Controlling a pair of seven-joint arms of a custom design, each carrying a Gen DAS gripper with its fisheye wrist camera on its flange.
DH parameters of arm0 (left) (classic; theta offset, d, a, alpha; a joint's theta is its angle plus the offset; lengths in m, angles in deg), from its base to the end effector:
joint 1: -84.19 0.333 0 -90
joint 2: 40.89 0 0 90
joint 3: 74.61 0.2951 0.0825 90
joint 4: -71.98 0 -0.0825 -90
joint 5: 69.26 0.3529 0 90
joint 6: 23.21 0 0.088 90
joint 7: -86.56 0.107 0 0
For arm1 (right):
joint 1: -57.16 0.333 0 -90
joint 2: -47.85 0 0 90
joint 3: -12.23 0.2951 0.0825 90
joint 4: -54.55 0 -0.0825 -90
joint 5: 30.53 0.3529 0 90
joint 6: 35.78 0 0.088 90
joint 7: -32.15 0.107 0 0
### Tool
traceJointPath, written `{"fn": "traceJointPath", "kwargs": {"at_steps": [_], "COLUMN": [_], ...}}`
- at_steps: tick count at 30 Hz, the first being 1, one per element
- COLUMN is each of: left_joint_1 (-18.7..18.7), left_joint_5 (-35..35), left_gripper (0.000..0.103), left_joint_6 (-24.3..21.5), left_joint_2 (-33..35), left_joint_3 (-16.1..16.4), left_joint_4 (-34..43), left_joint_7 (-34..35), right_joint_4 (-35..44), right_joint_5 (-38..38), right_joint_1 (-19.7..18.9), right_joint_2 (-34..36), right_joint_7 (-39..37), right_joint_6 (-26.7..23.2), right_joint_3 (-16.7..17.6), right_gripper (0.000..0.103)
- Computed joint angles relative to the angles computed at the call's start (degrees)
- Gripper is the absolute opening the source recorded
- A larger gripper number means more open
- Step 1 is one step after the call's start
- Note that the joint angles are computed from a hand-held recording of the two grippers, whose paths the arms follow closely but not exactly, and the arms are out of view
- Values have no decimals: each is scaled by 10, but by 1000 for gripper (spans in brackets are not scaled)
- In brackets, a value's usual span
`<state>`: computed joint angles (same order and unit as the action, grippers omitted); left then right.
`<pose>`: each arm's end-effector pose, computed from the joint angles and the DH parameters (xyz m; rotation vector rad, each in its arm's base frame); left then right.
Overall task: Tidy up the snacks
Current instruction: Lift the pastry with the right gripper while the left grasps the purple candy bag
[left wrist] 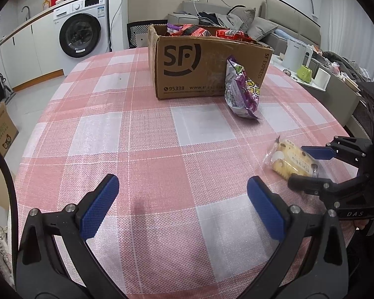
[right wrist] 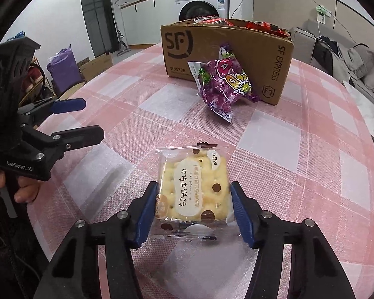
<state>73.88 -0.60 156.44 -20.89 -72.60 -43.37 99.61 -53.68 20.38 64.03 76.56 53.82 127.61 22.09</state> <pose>0.5651 -0.1659 0.3340 -1.7933 1.8020 -0.8218 0.6147 0.1319 0.2812 -2.2491 1.1320 -0.2751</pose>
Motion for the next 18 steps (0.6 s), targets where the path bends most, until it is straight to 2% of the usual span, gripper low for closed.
{"fn": "traceJointPath", "kwargs": {"at_steps": [4,9,18], "left_joint_1": [1,13,10], "left_joint_5": [-2,-44,-121], "left_gripper": [103,103,103], "left_joint_6": [1,-15,-31], "left_joint_2": [2,7,35], "left_joint_3": [0,-19,-39], "left_joint_4": [-1,2,42], "left_joint_7": [-1,44,127], "right_joint_4": [-3,-2,13], "right_joint_5": [27,93,157], "right_joint_1": [-14,-35,-37], "right_joint_2": [-5,-16,-19], "right_joint_7": [-22,-62,-75], "right_joint_6": [-2,-6,-9], "right_joint_3": [12,25,9], "right_gripper": [59,59,59]}}
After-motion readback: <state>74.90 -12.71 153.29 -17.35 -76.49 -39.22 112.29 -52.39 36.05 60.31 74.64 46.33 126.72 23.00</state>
